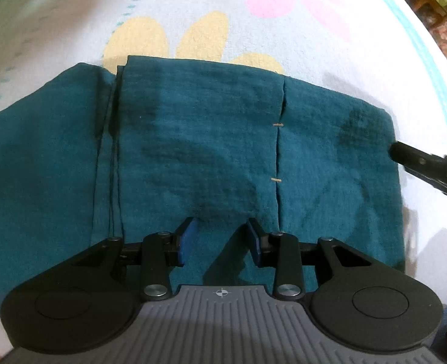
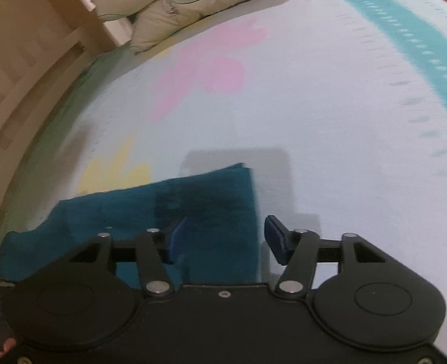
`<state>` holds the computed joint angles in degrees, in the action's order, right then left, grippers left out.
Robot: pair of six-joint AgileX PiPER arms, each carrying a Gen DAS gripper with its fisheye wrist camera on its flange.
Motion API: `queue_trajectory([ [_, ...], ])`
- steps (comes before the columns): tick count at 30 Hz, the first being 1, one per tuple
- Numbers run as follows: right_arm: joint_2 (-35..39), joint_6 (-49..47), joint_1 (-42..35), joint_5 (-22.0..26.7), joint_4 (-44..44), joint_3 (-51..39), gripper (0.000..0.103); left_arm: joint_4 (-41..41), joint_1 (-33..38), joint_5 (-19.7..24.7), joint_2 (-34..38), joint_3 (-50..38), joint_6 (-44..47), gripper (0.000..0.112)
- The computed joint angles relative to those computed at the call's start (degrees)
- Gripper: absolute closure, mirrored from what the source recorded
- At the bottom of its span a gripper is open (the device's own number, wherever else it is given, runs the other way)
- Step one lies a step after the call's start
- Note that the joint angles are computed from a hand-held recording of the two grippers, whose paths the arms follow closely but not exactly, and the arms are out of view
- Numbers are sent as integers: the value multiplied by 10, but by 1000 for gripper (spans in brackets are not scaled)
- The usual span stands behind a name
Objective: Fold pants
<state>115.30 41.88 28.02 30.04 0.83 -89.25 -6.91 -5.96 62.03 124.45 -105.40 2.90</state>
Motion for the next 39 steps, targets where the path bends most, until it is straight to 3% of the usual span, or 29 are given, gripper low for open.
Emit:
queue_trajectory([
  [2,-6,-5,-7,11,19,12,40,7,-4,-7,-4,7,0,77],
  [7,19,-140,-36,-1,199,9,40,9,-21,2,-5,0,-27,77],
  [12,37,-263,-53,-44,325,20,42,-2,-15,5,1,-8,-31,77],
  [14,42,-323,-66,-51,395,29,55,-3,-15,1,0,-3,-30,77],
  [15,42,-326,-71,-44,400,30,72,-3,-15,1,0,-3,-31,77],
  [16,43,-331,-76,-39,403,31,83,-4,-15,1,0,-3,-32,77],
  [17,44,-345,-77,-37,414,30,86,-4,-14,3,3,-8,-31,77],
  [19,32,-330,-69,-46,380,33,92,-2,-14,0,2,-5,-32,77],
  [21,14,-273,-56,-56,297,33,93,1,-16,-5,1,0,-38,77],
  [24,1,-252,-55,-61,253,15,94,-8,-17,-16,1,3,-52,77],
  [28,26,-244,-69,-18,205,-67,94,-3,-38,-68,5,7,-99,77],
  [31,75,-208,-73,29,123,-167,94,-7,-54,-92,28,-18,-111,77],
  [34,134,-199,-84,78,109,-252,93,-7,-65,-120,41,-21,-122,77],
  [37,176,-223,-92,129,122,-298,78,18,-79,-175,32,20,-125,77],
  [39,143,-234,-100,101,145,-236,73,30,-87,-186,22,36,-119,77],
])
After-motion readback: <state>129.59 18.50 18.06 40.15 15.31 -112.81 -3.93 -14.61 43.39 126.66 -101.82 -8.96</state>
